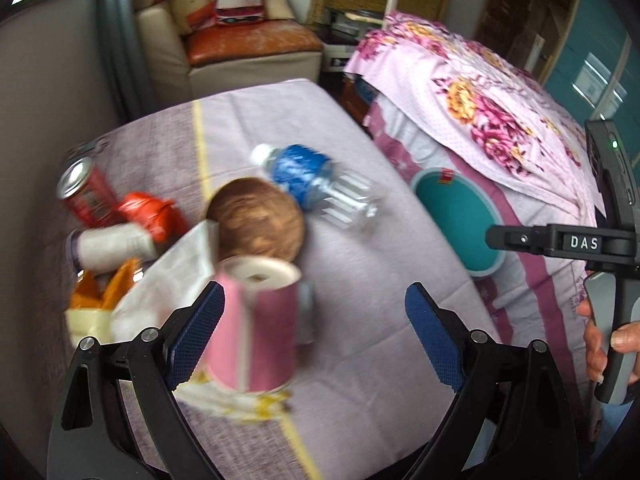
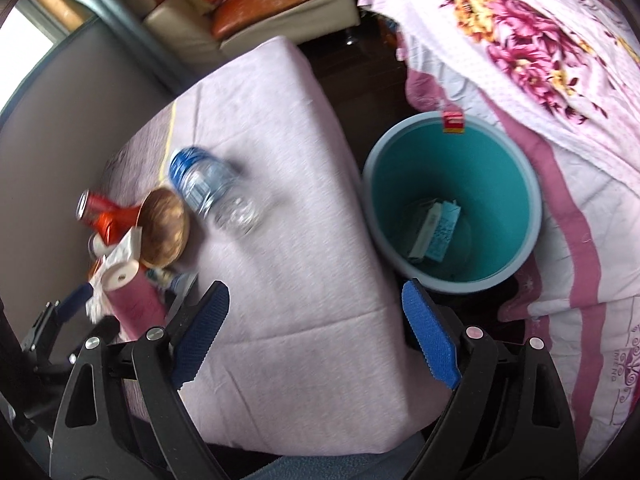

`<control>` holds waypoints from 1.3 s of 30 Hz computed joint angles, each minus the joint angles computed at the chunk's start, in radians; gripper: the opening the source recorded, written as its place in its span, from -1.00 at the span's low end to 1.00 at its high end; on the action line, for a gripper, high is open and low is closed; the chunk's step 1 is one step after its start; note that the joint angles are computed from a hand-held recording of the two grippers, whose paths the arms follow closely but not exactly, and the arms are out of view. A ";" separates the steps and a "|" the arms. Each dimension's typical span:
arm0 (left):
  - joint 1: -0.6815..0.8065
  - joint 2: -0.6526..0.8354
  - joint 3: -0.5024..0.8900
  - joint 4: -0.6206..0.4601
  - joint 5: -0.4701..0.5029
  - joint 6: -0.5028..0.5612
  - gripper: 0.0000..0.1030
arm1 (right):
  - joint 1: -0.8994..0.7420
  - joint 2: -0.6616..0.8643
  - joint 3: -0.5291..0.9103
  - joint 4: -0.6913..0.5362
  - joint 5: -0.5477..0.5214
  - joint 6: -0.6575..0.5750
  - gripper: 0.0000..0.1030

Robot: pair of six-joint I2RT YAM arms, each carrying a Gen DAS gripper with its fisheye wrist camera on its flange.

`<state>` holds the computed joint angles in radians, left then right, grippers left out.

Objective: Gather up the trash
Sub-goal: 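Return to the table and grasp the pink paper cup with the left tool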

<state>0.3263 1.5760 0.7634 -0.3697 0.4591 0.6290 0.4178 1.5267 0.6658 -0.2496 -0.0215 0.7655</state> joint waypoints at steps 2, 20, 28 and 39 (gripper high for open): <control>0.041 0.026 0.016 -0.005 0.009 0.023 0.78 | 0.025 0.023 0.009 0.008 -0.003 0.012 0.64; 0.035 0.213 0.010 0.168 -0.150 0.042 0.78 | 0.066 0.153 0.053 0.055 -0.034 0.011 0.64; 0.013 0.216 0.017 0.170 -0.135 0.047 0.19 | 0.053 0.165 0.089 0.019 -0.028 -0.034 0.64; 0.096 0.219 0.223 -0.086 0.068 0.027 0.16 | 0.017 0.223 0.240 -0.061 -0.051 -0.159 0.64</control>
<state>0.4219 1.7954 0.9862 -0.4553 0.5273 0.6557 0.4347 1.7500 0.9056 -0.3103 -0.0721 0.6061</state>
